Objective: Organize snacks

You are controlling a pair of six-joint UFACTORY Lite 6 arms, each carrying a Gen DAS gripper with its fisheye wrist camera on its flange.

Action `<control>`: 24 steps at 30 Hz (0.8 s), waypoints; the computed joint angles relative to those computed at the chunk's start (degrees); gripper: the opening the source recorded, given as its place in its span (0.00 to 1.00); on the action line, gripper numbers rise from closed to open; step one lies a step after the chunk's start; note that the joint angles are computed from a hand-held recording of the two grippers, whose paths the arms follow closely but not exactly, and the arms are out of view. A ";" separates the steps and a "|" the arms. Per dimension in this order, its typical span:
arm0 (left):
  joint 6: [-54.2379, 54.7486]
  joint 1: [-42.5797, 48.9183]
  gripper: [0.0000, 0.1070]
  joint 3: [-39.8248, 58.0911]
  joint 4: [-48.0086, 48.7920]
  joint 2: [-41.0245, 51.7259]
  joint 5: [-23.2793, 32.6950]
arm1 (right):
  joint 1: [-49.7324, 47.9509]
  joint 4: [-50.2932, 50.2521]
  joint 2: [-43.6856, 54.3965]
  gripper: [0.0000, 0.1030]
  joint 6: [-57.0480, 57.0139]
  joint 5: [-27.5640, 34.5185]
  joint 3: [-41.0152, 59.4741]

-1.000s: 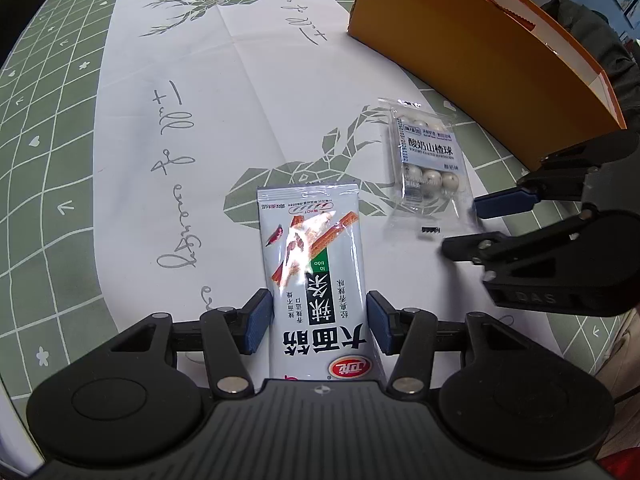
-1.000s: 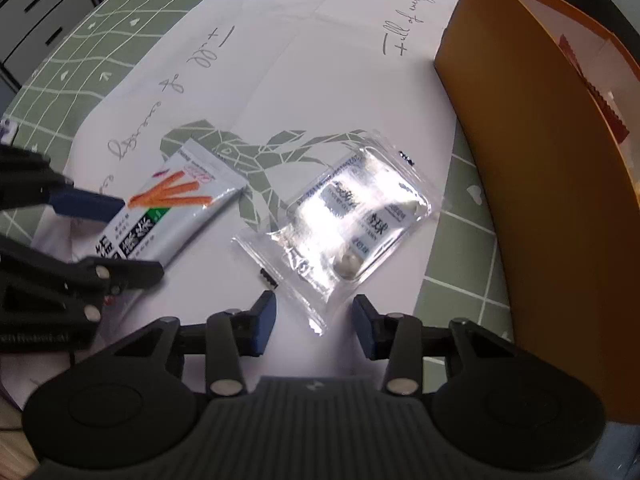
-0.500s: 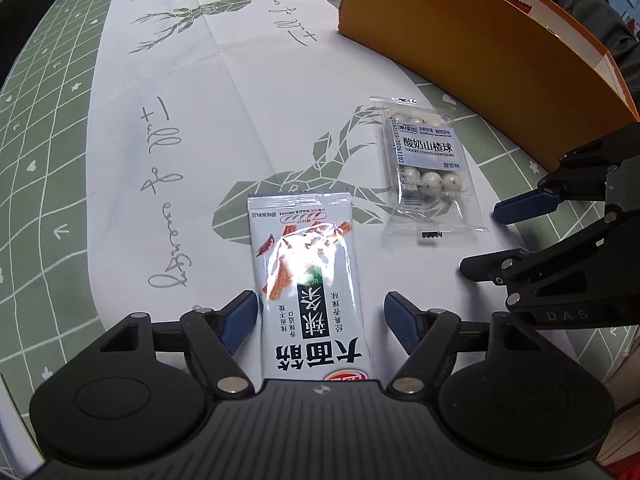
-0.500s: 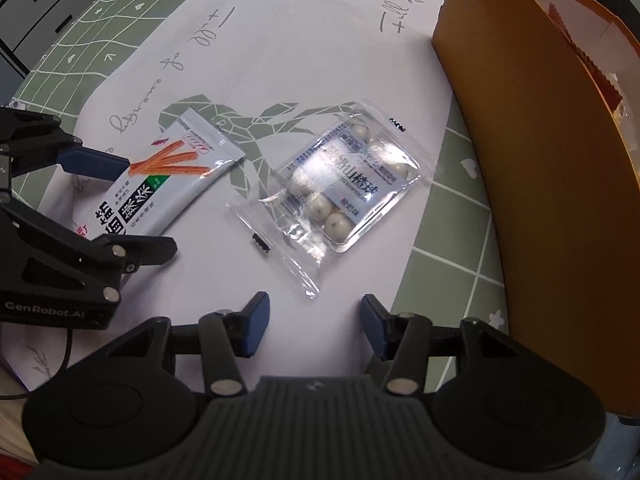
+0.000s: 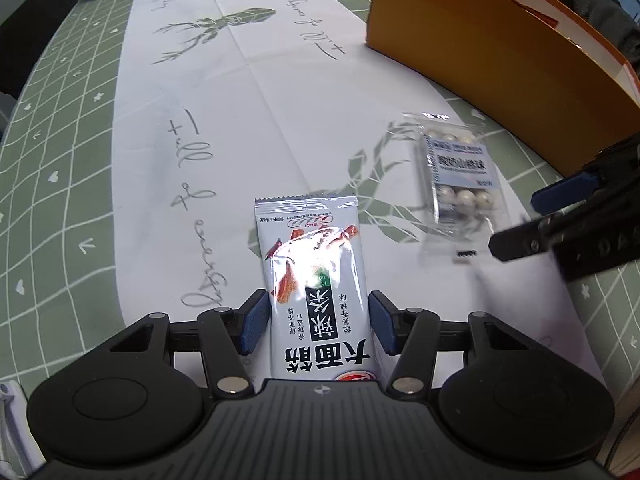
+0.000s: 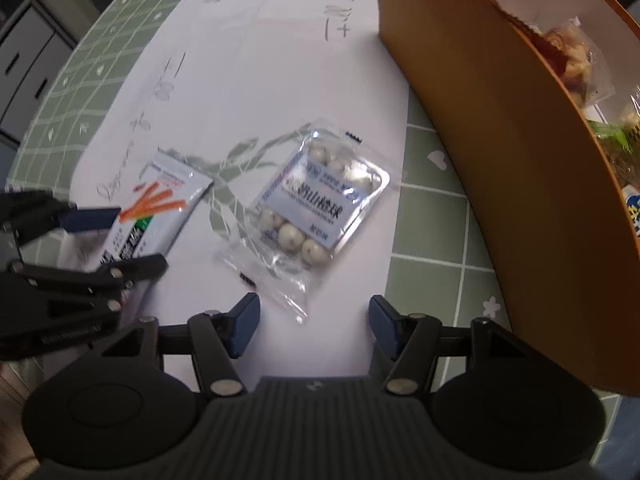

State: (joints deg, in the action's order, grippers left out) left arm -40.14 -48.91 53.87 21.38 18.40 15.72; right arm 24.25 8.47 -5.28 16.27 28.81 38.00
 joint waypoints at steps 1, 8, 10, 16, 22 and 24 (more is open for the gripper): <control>-0.81 0.13 0.58 0.38 0.74 0.39 0.09 | 0.34 -2.93 0.92 0.63 4.72 -0.52 1.15; -2.54 0.90 0.58 1.67 2.34 2.05 -0.33 | 1.35 -8.35 10.90 0.62 19.01 -3.55 8.84; -3.32 0.95 0.58 2.00 3.21 2.46 -0.50 | 2.76 -11.42 13.23 0.63 23.68 -4.36 10.44; -5.30 0.61 0.58 1.88 5.30 2.49 -0.80 | 6.32 -18.80 17.11 0.65 28.25 -4.87 13.33; -6.21 0.28 0.58 1.59 6.00 2.12 -0.86 | 9.98 -28.44 18.74 0.65 32.94 -5.31 12.85; -6.17 0.27 0.57 1.66 5.88 2.10 -0.85 | 9.57 -27.29 17.79 0.63 30.92 -5.79 11.89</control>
